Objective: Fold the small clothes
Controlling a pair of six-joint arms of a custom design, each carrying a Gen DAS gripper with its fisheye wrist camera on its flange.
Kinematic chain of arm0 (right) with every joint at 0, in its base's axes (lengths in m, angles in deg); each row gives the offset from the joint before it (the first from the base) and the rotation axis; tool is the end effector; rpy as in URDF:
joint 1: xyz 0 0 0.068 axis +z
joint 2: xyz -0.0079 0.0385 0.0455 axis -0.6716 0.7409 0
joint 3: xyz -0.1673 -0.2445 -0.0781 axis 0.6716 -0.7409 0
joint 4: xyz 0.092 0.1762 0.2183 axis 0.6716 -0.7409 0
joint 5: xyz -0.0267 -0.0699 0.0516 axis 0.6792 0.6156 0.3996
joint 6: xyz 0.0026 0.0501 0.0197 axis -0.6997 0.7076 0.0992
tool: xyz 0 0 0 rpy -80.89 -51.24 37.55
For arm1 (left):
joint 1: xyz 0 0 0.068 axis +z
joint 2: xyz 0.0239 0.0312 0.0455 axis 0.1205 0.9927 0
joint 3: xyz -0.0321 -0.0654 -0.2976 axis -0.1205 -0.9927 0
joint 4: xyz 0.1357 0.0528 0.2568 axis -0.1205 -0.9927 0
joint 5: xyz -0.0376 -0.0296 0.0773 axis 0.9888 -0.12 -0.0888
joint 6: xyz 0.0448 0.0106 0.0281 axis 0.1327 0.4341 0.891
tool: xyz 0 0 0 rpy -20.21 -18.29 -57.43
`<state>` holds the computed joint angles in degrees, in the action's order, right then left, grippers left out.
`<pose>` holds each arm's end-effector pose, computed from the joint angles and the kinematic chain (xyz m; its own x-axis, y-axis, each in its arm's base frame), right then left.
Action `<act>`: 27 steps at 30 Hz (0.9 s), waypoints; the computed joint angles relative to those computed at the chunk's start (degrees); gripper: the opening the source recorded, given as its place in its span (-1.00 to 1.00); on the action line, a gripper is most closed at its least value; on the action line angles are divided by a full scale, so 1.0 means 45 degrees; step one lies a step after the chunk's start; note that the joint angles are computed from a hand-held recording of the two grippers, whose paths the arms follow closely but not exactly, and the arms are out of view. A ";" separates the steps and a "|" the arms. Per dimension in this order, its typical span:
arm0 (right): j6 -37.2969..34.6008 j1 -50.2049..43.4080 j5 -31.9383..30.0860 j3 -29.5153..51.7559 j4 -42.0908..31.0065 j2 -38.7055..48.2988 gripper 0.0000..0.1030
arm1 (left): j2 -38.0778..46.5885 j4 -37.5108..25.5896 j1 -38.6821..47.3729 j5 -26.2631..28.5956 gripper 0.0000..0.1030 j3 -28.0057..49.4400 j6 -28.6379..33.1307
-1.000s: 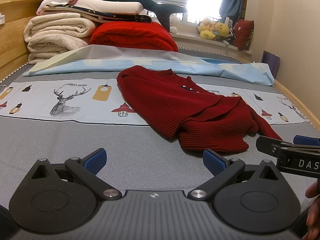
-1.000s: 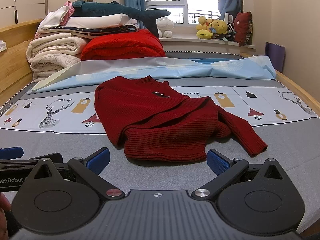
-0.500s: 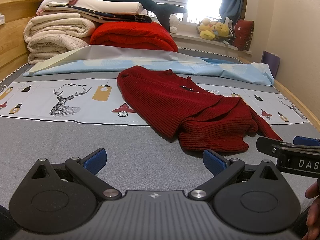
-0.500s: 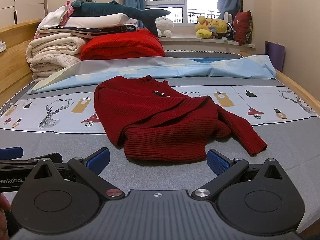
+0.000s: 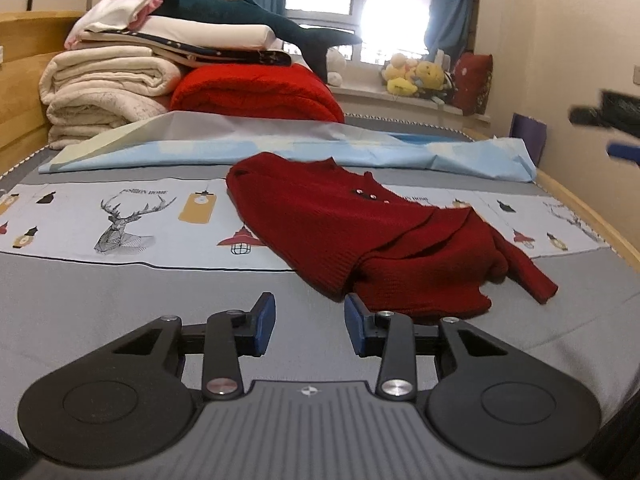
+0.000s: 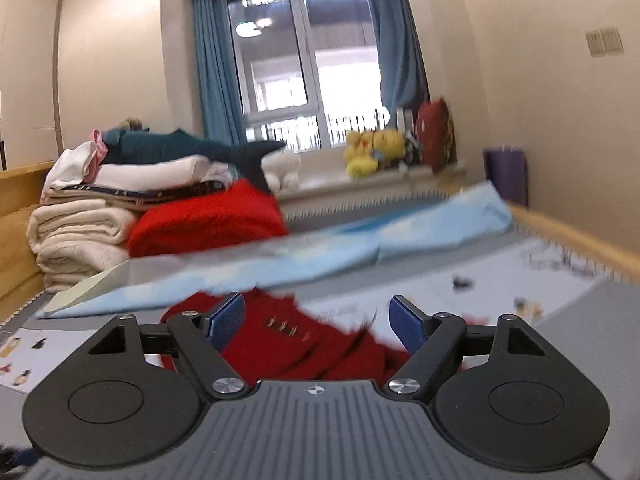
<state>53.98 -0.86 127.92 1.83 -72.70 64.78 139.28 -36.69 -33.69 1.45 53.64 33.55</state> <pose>0.1651 0.1121 0.2367 -0.2491 0.2008 -0.9474 0.1334 0.9761 0.1718 0.1572 -0.1150 0.1817 -0.5514 0.0366 -0.8335 0.1420 0.9886 -0.0505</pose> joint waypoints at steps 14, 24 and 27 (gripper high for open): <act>-0.2648 -0.4255 -0.3598 -0.0447 0.2997 0.2257 0.57 | 0.7089 0.3009 0.3711 0.4497 -0.81 0.2963 0.1574; -0.2934 -0.7171 -0.6735 -0.0228 0.2067 0.2001 0.57 | 1.3878 0.2567 0.5703 0.6952 -0.18 0.8665 -0.3308; -0.3140 -0.7767 -0.7133 -0.0217 0.1806 0.1955 0.57 | 1.4996 0.2115 0.5978 0.7236 0.11 0.9671 -0.4499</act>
<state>39.85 -35.81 95.82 0.85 -64.58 73.57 206.77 -27.18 -6.79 34.01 97.16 13.31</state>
